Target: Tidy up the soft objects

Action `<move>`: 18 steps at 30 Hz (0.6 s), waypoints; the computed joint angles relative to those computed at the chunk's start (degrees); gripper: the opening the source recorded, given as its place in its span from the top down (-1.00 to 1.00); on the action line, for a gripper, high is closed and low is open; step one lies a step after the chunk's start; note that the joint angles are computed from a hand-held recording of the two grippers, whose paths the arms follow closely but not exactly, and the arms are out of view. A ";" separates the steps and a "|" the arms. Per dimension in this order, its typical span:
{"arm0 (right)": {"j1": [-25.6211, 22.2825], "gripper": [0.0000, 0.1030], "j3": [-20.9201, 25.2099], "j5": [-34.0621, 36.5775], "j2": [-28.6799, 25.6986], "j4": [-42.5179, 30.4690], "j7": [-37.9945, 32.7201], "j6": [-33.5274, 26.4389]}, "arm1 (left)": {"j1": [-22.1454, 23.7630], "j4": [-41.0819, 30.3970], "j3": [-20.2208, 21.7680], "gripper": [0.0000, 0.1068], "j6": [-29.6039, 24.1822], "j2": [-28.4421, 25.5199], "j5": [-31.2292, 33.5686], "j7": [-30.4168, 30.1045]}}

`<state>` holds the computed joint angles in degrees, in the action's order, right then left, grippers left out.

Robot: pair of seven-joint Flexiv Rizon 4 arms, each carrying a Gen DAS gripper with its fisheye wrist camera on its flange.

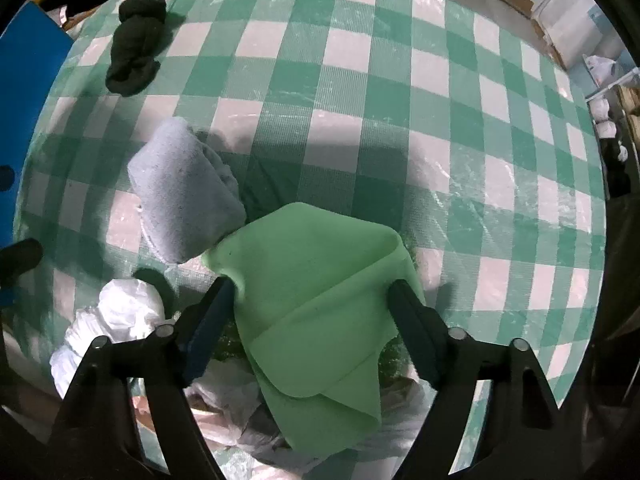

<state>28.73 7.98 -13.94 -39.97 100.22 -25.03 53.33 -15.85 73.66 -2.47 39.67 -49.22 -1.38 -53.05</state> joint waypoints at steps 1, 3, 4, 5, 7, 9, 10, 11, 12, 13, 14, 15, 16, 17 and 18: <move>0.24 -0.33 -0.27 -0.15 -0.06 0.14 0.46 0.58 | -0.06 -0.52 0.06 -0.41 -0.35 -0.31 -0.02 -0.17; -0.04 0.00 -0.71 -0.35 0.38 0.95 0.71 1.74 | -0.08 -1.18 0.08 -0.41 -0.81 -0.65 -0.15 -0.50; -0.24 0.25 -0.71 -0.31 0.59 1.25 0.74 2.01 | -0.12 -1.59 0.11 -0.41 -1.06 -0.87 -0.19 -0.69; -0.54 0.46 -0.66 -0.11 0.79 1.53 0.76 2.16 | -0.14 -2.29 0.12 -0.41 -1.46 -1.26 -0.26 -0.83; -0.90 0.58 -0.74 0.12 1.41 2.50 1.17 3.07 | -0.08 -3.09 0.09 -0.41 -1.88 -1.76 -0.45 -1.15; -1.11 0.63 -1.16 -0.01 2.08 3.63 1.86 4.65 | 0.01 -4.30 0.05 -0.41 -2.53 -2.48 -0.74 -1.52; -1.14 0.64 -1.40 -0.16 2.42 4.09 2.28 5.39 | 0.09 -4.59 -0.01 -0.41 -2.60 -2.69 -0.88 -1.61; -1.00 0.65 -1.94 -0.53 2.87 4.86 3.05 6.56 | 0.12 -5.11 -0.04 -0.41 -2.72 -3.02 -1.04 -1.84; -0.93 0.65 -2.33 -0.88 3.17 5.38 3.67 7.33 | 0.13 -5.87 -0.01 -0.41 -2.92 -3.48 -1.19 -2.18; -0.91 0.65 -2.72 -1.28 3.44 5.88 4.23 8.17 | 0.18 -6.63 -0.05 -0.41 -3.15 -3.95 -1.43 -2.51; -0.89 0.65 -3.19 -1.70 3.73 6.52 4.89 9.38 | 0.22 -7.18 -0.09 -0.41 -3.37 -4.28 -1.59 -2.70; -1.35 0.65 -3.23 -1.79 3.62 6.37 4.89 9.97 | 0.22 -8.01 -0.09 -0.41 -3.72 -4.76 -1.80 -3.08; -1.78 0.65 -3.06 -1.71 3.68 6.55 4.80 10.74 | 0.19 -8.66 -0.05 -0.41 -4.04 -5.12 -1.90 -3.41; -2.31 0.65 -2.74 -1.48 3.76 6.77 4.49 11.52 | 0.18 -9.30 -0.03 -0.42 -4.37 -5.50 -1.97 -3.63; -2.39 0.65 -2.83 -1.50 3.87 7.01 4.64 11.88 | 0.16 -9.93 -0.03 -0.42 -4.82 -5.86 -2.03 -3.81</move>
